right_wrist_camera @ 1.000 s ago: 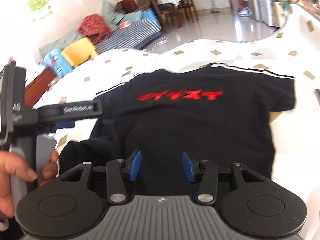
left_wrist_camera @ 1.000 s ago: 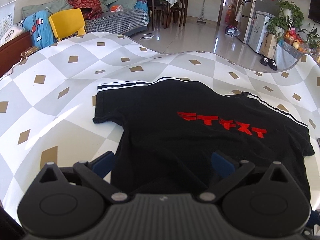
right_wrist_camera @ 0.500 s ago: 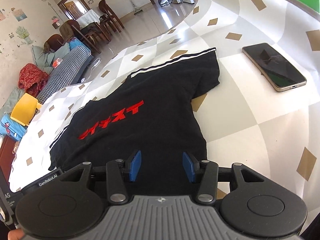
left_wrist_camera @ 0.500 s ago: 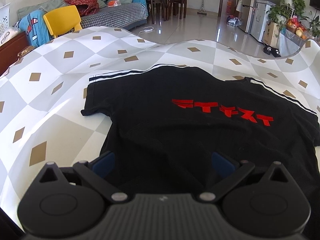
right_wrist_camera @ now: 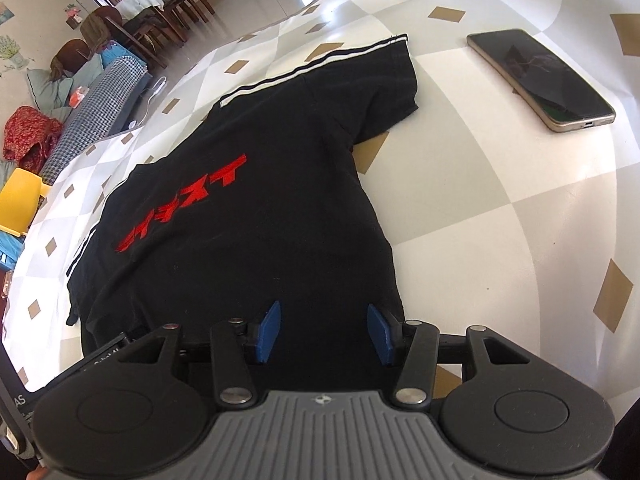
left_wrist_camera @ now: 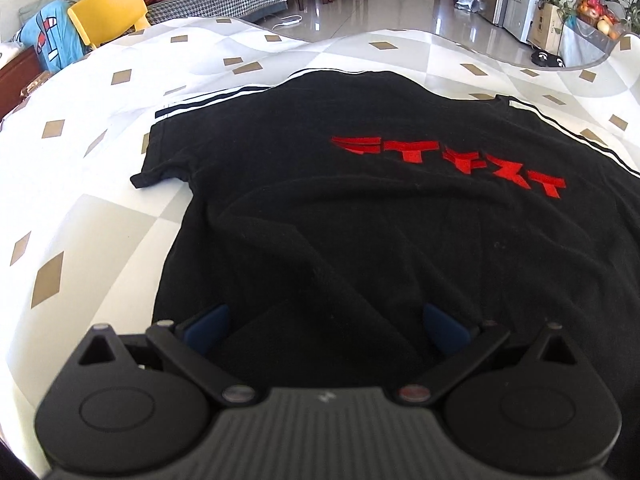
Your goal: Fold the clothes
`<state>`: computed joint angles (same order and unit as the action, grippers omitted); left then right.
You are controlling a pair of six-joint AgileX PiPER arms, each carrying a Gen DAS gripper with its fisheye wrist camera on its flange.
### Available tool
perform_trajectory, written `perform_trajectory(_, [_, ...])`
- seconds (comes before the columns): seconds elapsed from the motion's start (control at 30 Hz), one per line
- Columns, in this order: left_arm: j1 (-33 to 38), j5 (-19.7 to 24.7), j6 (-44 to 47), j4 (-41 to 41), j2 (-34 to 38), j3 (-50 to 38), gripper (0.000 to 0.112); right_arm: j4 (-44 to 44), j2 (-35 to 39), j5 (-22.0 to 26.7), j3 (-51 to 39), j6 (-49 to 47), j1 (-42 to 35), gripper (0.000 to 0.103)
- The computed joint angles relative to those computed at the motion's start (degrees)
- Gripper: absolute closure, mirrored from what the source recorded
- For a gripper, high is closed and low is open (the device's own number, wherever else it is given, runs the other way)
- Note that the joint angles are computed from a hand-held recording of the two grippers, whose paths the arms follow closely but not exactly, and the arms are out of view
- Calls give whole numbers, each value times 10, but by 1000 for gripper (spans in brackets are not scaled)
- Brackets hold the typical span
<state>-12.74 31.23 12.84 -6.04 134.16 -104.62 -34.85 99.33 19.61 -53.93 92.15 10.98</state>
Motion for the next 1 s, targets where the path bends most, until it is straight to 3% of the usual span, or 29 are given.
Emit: perform_trajectory(1.0, [-4,-32,2,-16,6,6,9,82,12,-19,-16,-114,-16,36])
